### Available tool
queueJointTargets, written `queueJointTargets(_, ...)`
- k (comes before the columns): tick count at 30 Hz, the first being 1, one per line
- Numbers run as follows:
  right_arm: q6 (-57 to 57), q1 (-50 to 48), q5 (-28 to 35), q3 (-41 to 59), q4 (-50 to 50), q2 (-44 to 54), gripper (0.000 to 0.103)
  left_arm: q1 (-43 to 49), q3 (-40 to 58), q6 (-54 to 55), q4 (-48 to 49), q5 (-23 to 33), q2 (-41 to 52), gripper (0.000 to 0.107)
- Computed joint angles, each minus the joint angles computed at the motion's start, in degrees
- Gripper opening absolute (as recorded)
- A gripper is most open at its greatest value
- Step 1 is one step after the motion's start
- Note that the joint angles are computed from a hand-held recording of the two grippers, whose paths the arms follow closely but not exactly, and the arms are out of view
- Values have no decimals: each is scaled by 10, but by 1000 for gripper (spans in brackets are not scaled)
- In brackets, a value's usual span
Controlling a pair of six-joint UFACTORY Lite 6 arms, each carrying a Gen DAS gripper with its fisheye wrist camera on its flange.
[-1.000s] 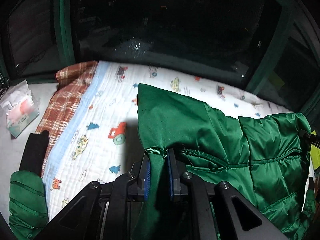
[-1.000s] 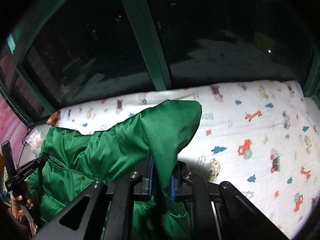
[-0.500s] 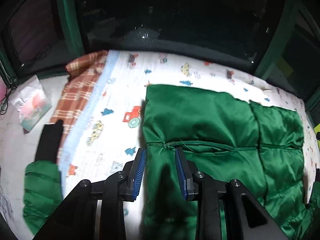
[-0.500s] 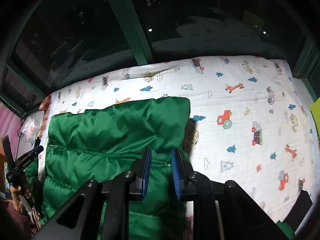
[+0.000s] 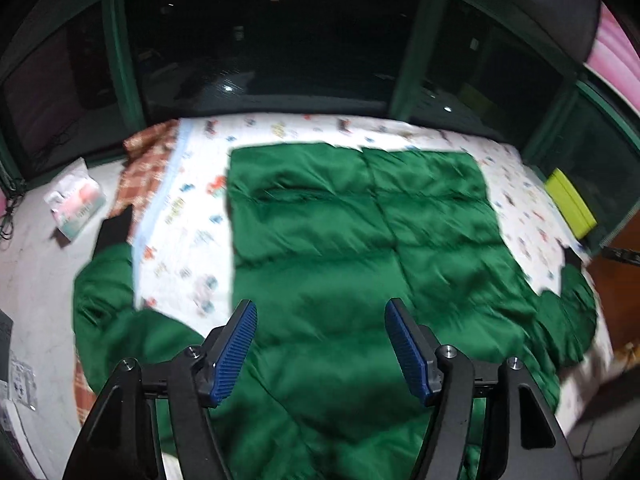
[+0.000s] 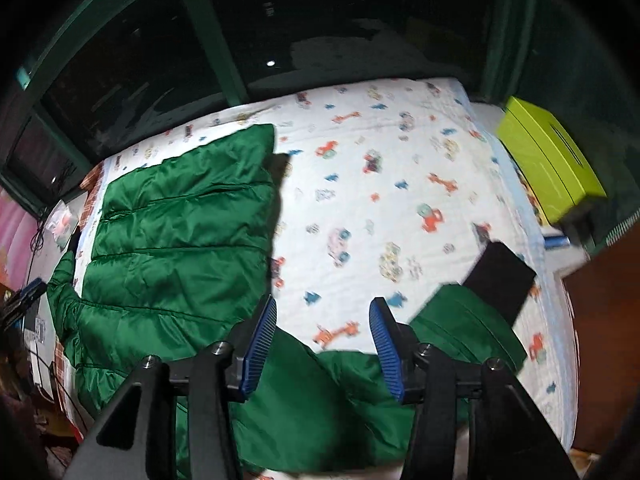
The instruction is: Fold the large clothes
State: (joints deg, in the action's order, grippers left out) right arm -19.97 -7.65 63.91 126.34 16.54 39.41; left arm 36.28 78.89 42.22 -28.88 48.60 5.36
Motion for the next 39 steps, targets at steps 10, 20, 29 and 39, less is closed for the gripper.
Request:
queueJointTargets(10,-122,-243,-103,-304,117,-92,53,-155,-341,-32,3,-45,-294,71)
queueJointTargets(20,-196,-307,-28,-276,333,44,53,-337,-384,-169,30,-103,-293,71)
queueJointTargets(29,-207,-271,-38,-217,431,88,28,-445,-318,-204,28,-155,-160,71)
queueJointTargets(39,-159,-226,-6,129,458,129,20,-516,-151,-189,6,-163,55,71)
